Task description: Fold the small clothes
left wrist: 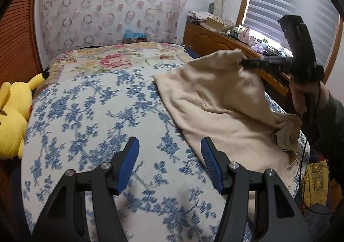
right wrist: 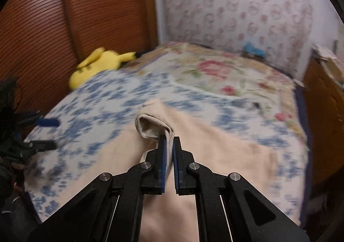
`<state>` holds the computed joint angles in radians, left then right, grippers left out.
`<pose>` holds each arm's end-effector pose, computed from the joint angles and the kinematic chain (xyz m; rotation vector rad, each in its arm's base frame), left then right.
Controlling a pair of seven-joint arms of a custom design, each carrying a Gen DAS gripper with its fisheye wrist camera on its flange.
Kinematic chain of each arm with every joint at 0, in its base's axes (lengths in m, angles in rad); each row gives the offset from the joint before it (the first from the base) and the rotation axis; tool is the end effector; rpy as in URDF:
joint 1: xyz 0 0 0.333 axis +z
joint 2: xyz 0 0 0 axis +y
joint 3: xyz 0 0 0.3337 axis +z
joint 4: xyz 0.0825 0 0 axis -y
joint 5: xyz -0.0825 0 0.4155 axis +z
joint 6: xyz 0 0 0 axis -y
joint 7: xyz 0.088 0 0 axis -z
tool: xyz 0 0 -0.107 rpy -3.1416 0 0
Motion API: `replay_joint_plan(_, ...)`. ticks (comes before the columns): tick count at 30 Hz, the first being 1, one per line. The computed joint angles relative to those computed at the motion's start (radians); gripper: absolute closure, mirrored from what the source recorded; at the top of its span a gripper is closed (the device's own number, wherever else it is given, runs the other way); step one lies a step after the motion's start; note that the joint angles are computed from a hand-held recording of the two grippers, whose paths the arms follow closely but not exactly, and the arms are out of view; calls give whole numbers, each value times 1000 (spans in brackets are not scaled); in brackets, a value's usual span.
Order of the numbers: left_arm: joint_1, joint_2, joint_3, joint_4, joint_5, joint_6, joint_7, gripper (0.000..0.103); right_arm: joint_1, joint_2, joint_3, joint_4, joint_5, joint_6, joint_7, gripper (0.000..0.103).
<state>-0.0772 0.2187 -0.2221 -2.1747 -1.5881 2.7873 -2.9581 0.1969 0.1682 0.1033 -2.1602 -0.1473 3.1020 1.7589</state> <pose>0.5723 -0.1277 0.2969 -1.2753 2.3699 -1.1739 0.6015 0.1968 0.4076 -1.9287 1.5006 -0.5643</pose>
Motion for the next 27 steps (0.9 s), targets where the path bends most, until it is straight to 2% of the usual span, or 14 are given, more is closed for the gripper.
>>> replay_joint_plan(1, -4, 7, -2, 7, 11, 0, -10, 44, 27, -11, -58, -12, -12, 1, 27, 100)
replay_joint_plan(3, -11, 22, -9, 21, 38, 2, -34, 44, 40, -19, -120, -10, -83, -30, 113, 100)
replay_joint_plan(8, -19, 41, -27, 33, 79, 12, -67, 44, -35, 9, -109, 7, -50, -84, 115, 100)
replay_joint_plan(11, -22, 44, -36, 33, 99, 20, -87, 44, -25, 26, -130, 25, -77, -104, 138, 100)
replay_joint_plan(14, -24, 46, -43, 31, 108, 30, -94, 44, -7, 48, -150, 52, -129, -167, 178, 100)
replay_joint_plan(15, -25, 46, -45, 30, 109, 34, -97, 44, 17, 47, -179, 49, -198, -162, 229, 98)
replay_joint_plan(16, -23, 47, -46, 30, 111, 33, -96, 44, 16, 47, -177, 50, -207, -163, 240, 92)
replay_joint_plan(17, -23, 46, -48, 28, 108, 36, -93, 44, 46, 31, -211, 38, -269, -167, 300, 88)
replay_joint_plan(18, -20, 45, -49, 25, 103, 34, -85, 44, 51, 14, -220, 20, -319, -155, 341, 80)
replay_joint_plan(21, -20, 37, -50, 16, 93, 32, -75, 44, -2, -25, -175, -26, -384, -112, 396, 73)
replay_joint_plan(23, -23, 27, -52, 6, 74, 31, -56, 44, 25, -99, -204, -96, -516, -97, 513, 70)
replay_joint_plan(25, -30, 15, -52, -5, 55, 31, -37, 44, 28, -137, -203, -138, -531, -81, 535, 68)
replay_joint_plan(26, -33, 8, -52, -11, 42, 30, -24, 44, 25, -196, -194, -202, -591, -50, 601, 67)
replay_joint_plan(27, -37, 0, -51, -18, 28, 30, -10, 44, 5, -221, -172, -232, -599, -29, 601, 66)
